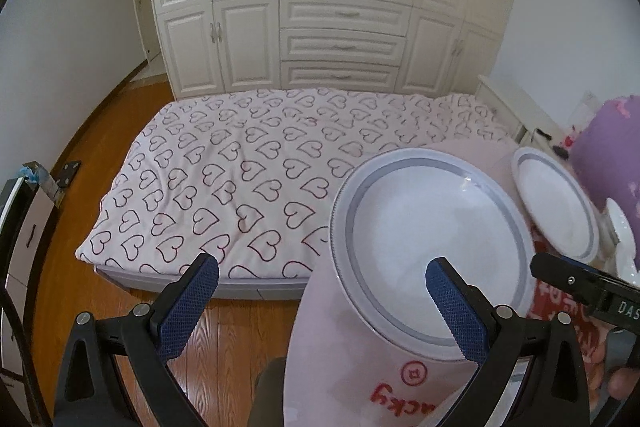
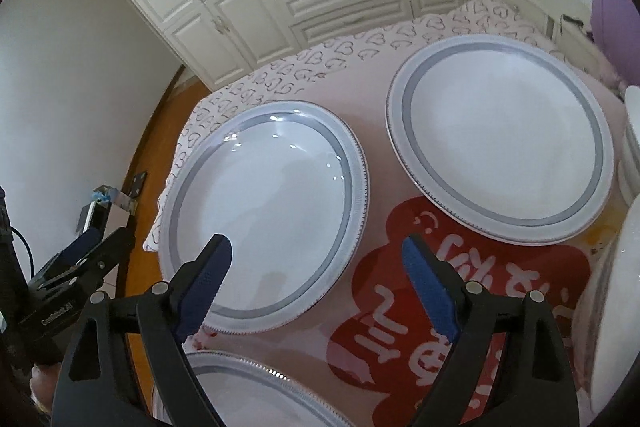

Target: Organize plates and bowls

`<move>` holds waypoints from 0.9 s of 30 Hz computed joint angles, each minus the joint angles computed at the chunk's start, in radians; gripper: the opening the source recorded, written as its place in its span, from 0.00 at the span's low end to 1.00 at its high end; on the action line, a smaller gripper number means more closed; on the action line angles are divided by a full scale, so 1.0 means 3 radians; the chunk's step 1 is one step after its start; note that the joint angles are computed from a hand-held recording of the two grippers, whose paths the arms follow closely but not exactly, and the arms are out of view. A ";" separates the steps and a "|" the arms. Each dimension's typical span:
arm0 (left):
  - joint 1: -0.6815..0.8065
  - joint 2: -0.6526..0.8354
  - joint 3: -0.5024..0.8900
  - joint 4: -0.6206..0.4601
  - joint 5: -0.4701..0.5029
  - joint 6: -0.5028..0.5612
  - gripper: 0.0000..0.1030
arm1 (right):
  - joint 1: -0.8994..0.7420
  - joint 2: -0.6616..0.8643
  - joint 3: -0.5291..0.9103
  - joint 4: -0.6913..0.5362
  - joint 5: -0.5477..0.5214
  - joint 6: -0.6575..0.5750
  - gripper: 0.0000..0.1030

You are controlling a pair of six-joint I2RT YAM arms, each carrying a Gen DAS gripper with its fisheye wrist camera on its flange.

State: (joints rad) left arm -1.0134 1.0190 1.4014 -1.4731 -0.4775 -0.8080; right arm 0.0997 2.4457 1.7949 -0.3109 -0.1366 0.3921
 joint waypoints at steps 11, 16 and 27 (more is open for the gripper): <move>0.0902 -0.0100 -0.0598 0.0778 0.0653 0.0767 0.94 | -0.0011 0.0453 0.0696 -0.0309 0.0041 0.0041 0.86; 0.1477 0.0025 -0.0714 0.1044 0.1178 0.1220 0.62 | 0.0004 0.0756 0.1250 -0.0677 0.0126 0.0015 0.46; 0.2320 0.0243 -0.0800 0.1315 0.1942 0.1727 0.15 | -0.0039 0.0721 0.1083 -0.0521 0.0105 0.0145 0.25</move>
State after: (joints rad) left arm -0.3175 1.0918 1.1615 -1.0787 0.1050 -0.2898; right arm 0.0881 2.6619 2.1198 -0.4671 -0.1052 0.4354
